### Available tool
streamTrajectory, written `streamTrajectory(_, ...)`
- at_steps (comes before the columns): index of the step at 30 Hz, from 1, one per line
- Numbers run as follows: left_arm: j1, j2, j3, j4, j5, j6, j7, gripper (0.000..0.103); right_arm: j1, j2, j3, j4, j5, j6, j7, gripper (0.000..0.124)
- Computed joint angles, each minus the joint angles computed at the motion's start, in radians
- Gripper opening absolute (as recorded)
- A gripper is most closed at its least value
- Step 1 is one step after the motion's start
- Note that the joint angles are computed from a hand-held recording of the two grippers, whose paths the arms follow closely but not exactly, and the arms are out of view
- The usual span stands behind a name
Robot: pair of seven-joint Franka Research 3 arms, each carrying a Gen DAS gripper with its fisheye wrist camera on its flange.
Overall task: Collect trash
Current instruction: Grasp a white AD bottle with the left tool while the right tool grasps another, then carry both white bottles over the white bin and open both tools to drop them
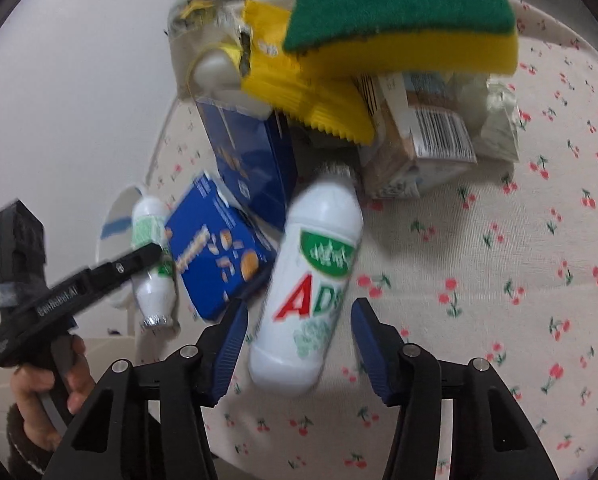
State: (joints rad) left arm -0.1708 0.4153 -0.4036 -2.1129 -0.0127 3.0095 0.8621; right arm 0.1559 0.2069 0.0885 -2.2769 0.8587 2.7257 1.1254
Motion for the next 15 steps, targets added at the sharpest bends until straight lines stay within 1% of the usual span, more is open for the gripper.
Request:
streamTrajectory(1, -0.003, -0.002, 0.002, -0.002, 0.001, 0.002, -0.004, 0.041, -0.004, 0.001, 0.001, 0.003, 0.010, 0.001, -0.014, 0.054)
streamTrajectory(3, 0.000, -0.005, -0.001, -0.009, 0.001, 0.006, -0.002, 0.040, -0.003, 0.010, 0.003, 0.010, 0.011, 0.009, -0.024, 0.044)
streamTrajectory(5, 0.015, -0.001, -0.014, -0.007, -0.005, 0.014, 0.008, 0.040, 0.000, 0.012, 0.001, 0.013, -0.003, 0.008, -0.015, 0.043)
streamTrajectory(7, 0.036, -0.014, -0.037, -0.028, -0.017, 0.040, 0.018, 0.040, 0.002, 0.003, 0.002, 0.002, -0.004, 0.012, -0.006, 0.042)
streamTrajectory(9, 0.051, -0.030, -0.052, -0.047, -0.021, 0.061, 0.023, 0.040, 0.005, -0.029, 0.000, -0.028, -0.010, 0.023, -0.012, 0.042)
streamTrajectory(10, 0.071, -0.038, -0.071, -0.057, -0.028, 0.069, 0.033, 0.040, 0.005, -0.046, 0.001, -0.041, -0.003, 0.025, -0.020, 0.042)
streamTrajectory(12, 0.116, -0.053, -0.114, -0.076, -0.045, 0.078, 0.056, 0.040, 0.004, -0.072, 0.005, -0.063, 0.042, 0.027, -0.060, 0.041)
streamTrajectory(15, 0.154, -0.080, -0.140, -0.098, -0.066, 0.089, 0.074, 0.039, 0.009, -0.118, -0.003, -0.094, 0.100, 0.017, -0.099, 0.041)
